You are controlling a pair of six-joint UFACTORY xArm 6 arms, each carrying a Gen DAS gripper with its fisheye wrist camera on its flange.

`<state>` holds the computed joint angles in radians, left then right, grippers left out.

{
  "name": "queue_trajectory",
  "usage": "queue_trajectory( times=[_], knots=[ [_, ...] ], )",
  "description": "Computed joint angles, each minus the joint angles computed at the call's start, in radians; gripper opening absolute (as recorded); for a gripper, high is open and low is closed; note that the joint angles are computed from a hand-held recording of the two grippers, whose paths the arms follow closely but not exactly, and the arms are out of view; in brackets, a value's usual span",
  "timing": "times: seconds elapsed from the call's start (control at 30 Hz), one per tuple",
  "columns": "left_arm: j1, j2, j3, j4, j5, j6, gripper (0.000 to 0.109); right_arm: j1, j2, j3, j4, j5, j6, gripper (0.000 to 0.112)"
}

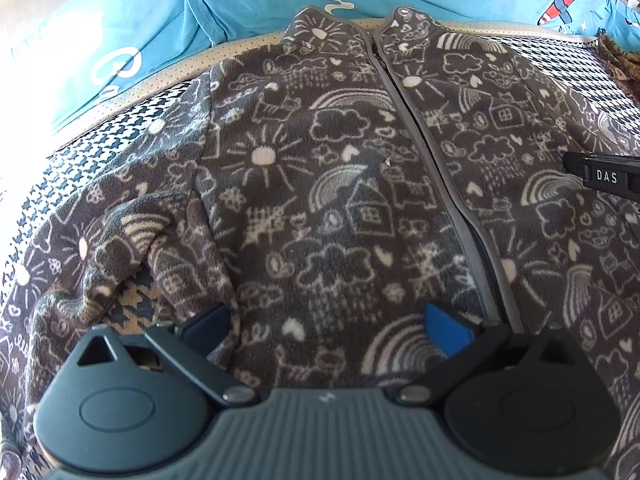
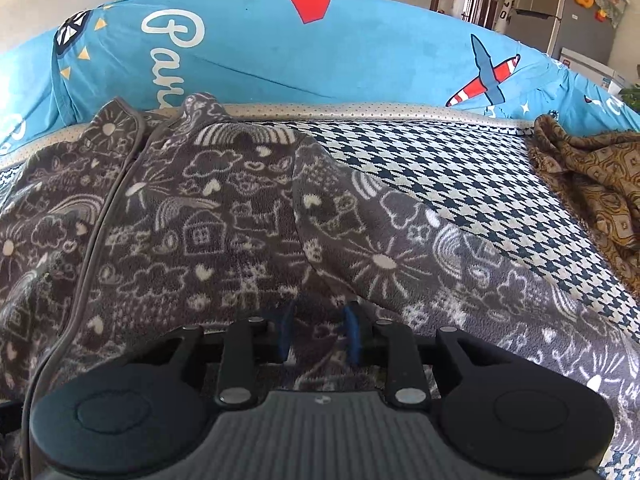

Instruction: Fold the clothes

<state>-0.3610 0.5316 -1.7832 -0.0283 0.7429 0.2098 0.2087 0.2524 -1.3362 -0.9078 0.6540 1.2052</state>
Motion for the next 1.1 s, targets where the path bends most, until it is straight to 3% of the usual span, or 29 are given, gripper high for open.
queue_trajectory(
  times=[0.23,0.37,0.53,0.63,0.77,1.1],
  knots=[
    [-0.001,0.005,-0.013,0.005,0.012,-0.003,0.103,0.021,0.012,-0.031,0.001,0.051,-0.004,0.023],
    [-0.001,0.006,-0.018,0.008,0.010,-0.009,0.103,0.017,-0.015,-0.007,0.016,-0.011,-0.018,0.033],
    [0.005,0.029,-0.053,0.001,0.010,-0.031,0.103,0.017,-0.023,0.011,0.092,-0.099,-0.098,0.034],
    [0.008,0.049,-0.083,0.005,0.015,-0.044,0.103,0.027,-0.009,-0.001,0.113,-0.090,-0.151,0.036],
    [0.016,0.077,-0.122,0.007,0.022,-0.063,0.103,0.020,-0.006,0.006,0.116,-0.082,-0.159,0.048],
    [0.021,0.075,-0.099,0.066,-0.025,-0.094,0.103,0.015,-0.011,0.018,0.107,-0.088,-0.166,0.049]
  ],
)
